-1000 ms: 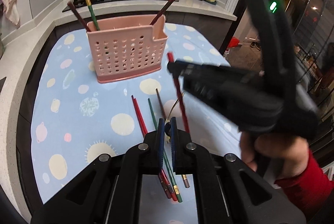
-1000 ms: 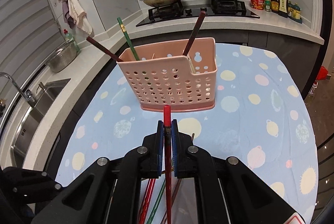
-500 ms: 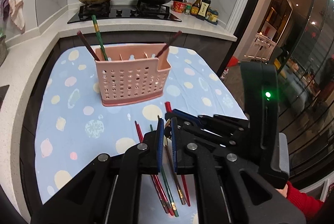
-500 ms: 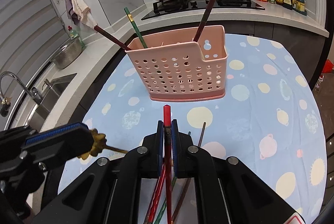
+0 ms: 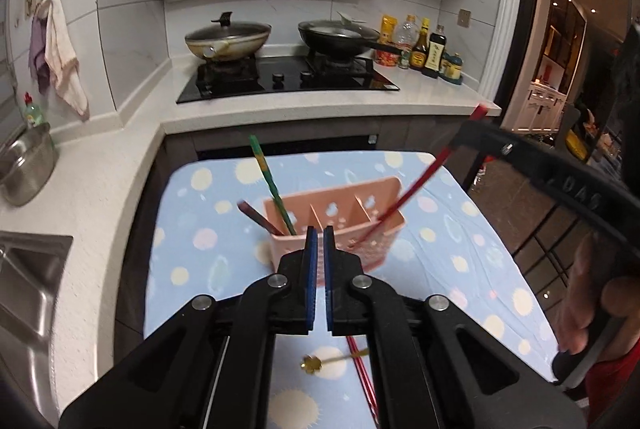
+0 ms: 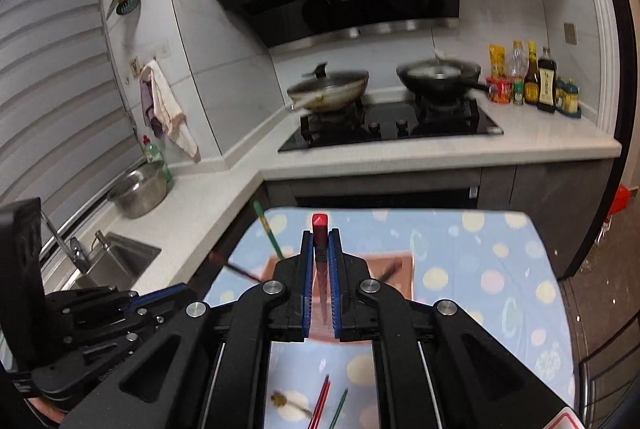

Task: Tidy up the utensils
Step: 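Carry the gold spoon with the left tool while the right tool carries the red chopstick to the holder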

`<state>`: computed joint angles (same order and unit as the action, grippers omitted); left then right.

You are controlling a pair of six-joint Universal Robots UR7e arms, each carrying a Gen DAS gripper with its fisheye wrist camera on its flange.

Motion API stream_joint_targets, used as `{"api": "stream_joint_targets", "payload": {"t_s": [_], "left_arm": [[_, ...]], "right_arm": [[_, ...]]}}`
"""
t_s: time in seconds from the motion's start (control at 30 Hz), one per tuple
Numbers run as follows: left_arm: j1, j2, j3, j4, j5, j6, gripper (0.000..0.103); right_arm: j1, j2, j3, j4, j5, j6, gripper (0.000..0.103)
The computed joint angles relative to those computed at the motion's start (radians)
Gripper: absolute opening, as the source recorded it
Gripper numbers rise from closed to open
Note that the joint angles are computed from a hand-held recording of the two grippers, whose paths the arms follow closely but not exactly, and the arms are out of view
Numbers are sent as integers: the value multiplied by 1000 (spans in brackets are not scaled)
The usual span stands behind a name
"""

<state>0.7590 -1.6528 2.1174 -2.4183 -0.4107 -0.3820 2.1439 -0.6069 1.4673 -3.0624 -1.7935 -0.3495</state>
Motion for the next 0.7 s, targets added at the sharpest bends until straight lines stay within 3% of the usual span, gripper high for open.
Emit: {"api": "stream_joint_targets", "payload": {"t_s": [0.2, 0.4, 0.43, 0.57, 0.7], "left_arm": [[43, -30, 40, -3, -37, -53, 3], [102, -65, 135, 72, -118, -205, 4], [120, -67, 149, 75, -147, -229, 6], [192, -55, 201, 31, -214, -316, 37], [258, -12, 226, -27, -279, -360, 38]], "right_arm": [[2, -12, 30, -29, -6, -9, 7], [-2, -59, 111, -67, -20, 6, 7], [-5, -68, 129, -72, -24, 11, 7], [-16, -87, 196, -93, -54, 22, 7], [-33, -97, 235, -82, -56, 53, 7]]}}
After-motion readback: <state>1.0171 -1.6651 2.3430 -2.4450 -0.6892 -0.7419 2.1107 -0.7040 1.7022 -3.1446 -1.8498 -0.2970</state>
